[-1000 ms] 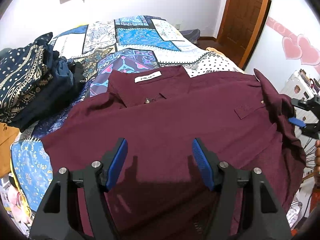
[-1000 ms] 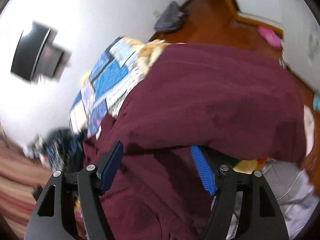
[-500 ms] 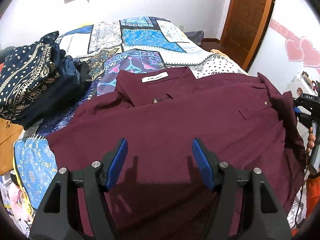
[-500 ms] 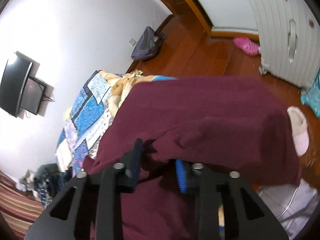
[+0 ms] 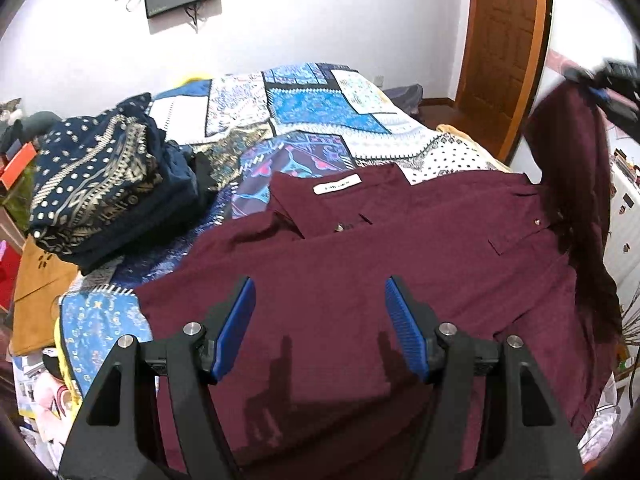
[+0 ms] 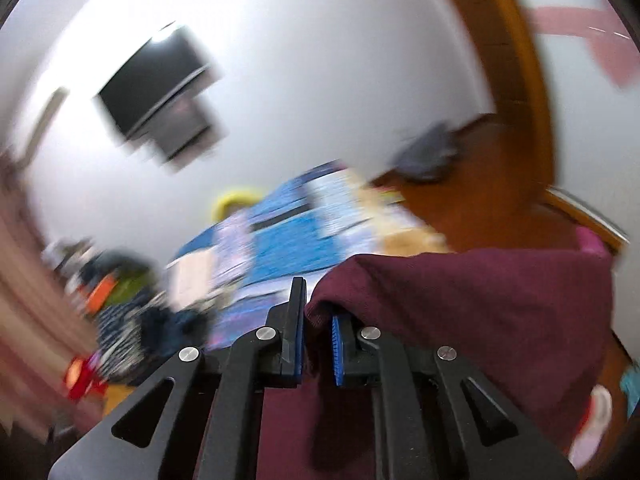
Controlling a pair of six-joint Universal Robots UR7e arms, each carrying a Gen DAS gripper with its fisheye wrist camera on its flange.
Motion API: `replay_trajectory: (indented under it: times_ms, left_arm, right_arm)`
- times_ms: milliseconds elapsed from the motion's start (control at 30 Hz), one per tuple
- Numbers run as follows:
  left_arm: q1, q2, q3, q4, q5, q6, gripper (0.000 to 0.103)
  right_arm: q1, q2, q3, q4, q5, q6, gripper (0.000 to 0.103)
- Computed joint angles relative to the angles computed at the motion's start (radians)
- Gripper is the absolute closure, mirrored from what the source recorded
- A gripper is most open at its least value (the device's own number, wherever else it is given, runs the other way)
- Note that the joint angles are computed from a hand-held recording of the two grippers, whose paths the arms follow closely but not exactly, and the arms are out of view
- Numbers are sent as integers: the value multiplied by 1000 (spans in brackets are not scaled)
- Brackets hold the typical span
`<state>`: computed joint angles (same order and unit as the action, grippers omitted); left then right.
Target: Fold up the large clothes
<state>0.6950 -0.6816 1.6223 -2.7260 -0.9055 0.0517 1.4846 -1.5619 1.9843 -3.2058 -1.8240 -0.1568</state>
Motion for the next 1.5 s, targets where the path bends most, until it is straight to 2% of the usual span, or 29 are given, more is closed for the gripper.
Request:
replay_trajectory:
  times_ms: [133,200,367,400,467,567,667,733,833,1000,1100,1233,1333,1400,1500]
  left_arm:
    - [-9,-16,20,-26,26,10,37]
    - [-10,-24,29,-32,34,10,37]
    - [-5,-38,38,-14,46,-2,37]
    - [-5,-38,38,-10,49,-4,37]
    - [-4,-38,38,2,51,-10,37]
    - [-6,-33,33,16,47,-11,37]
    - [-12,-15,13,26,40,-1,37]
    - [-17,-4,-2,29,29,10,36]
    - [-32,31,-44,34,6,48,35]
    - [-64,99,-106,44,-34,143,29]
    - [-82,150,-142,65,-56,208,19]
    - [-97,219,-196,135,-91,270,19]
    - [-106,289,-263,230,-89,298,19]
    - [-112,325,-300,266,-68,296,19]
    - [-111,365,-363,302,-76,300,19]
  right_arm:
    - [60,96,-58,190,79,-65,94]
    - [69,134,-68,280,99,-82,94]
    - [100,252,-68,494,-10,-153,93]
    - [97,258,-63,517,-21,-154,89]
    - [91,268,-59,565,-57,-142,89]
    - [68,231,-51,622,-30,-105,85]
    - [63,185,-60,671,-7,-75,76]
    - [67,138,-42,657,-1,-75,63]
    - [62,63,-8,597,4,-88,51]
    - [32,-42,42,479,-49,-75,50]
    - [4,-92,70,413,-100,-58,50]
    - [-43,-149,113,350,-149,-25,50]
    - [-85,-181,135,348,-142,8,50]
    - [-108,-192,146,353,-133,29,50]
    - [-132,-208,163,369,-132,46,50]
